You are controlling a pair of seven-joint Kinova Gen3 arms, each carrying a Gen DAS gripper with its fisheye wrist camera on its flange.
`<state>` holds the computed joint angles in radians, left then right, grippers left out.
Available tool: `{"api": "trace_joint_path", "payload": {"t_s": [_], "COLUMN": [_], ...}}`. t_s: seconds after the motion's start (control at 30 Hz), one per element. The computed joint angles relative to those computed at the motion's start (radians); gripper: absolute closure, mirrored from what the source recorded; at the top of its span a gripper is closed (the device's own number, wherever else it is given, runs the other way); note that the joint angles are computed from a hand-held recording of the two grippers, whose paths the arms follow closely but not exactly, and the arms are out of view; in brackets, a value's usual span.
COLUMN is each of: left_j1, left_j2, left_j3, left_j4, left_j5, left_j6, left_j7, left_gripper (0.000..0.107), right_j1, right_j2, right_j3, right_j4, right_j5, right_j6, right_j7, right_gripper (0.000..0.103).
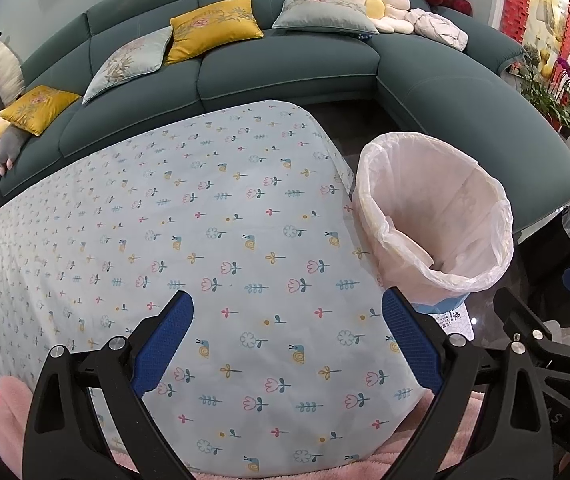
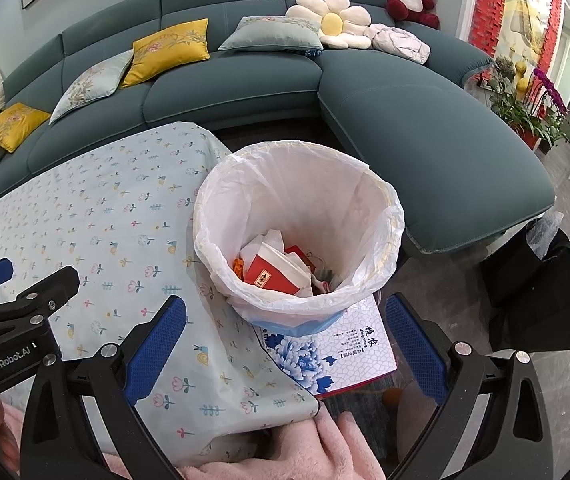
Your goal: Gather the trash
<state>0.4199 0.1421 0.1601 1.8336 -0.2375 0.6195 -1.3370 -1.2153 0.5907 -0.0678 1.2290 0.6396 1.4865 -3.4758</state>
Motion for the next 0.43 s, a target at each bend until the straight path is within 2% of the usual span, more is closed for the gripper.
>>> {"api": "trace_joint_path", "payload": {"t_s": [0.43], "left_j1": [-0.012], "left_j2": [0.011], "left_j3": [0.003], "left_j4": [0.001], "left_j5": [0.037], "left_j6": [-0.010], "left_j7": [-0.055], "left_gripper": [0.017], "right_j1": [0.004], "right_j2": [0.002], "right_j3": [-0.001], "right_j4": [0.012], "right_j5": [-0.006], "right_j6": [-0.009], "right_j7": [-0.007], "right_gripper": [0.007]}}
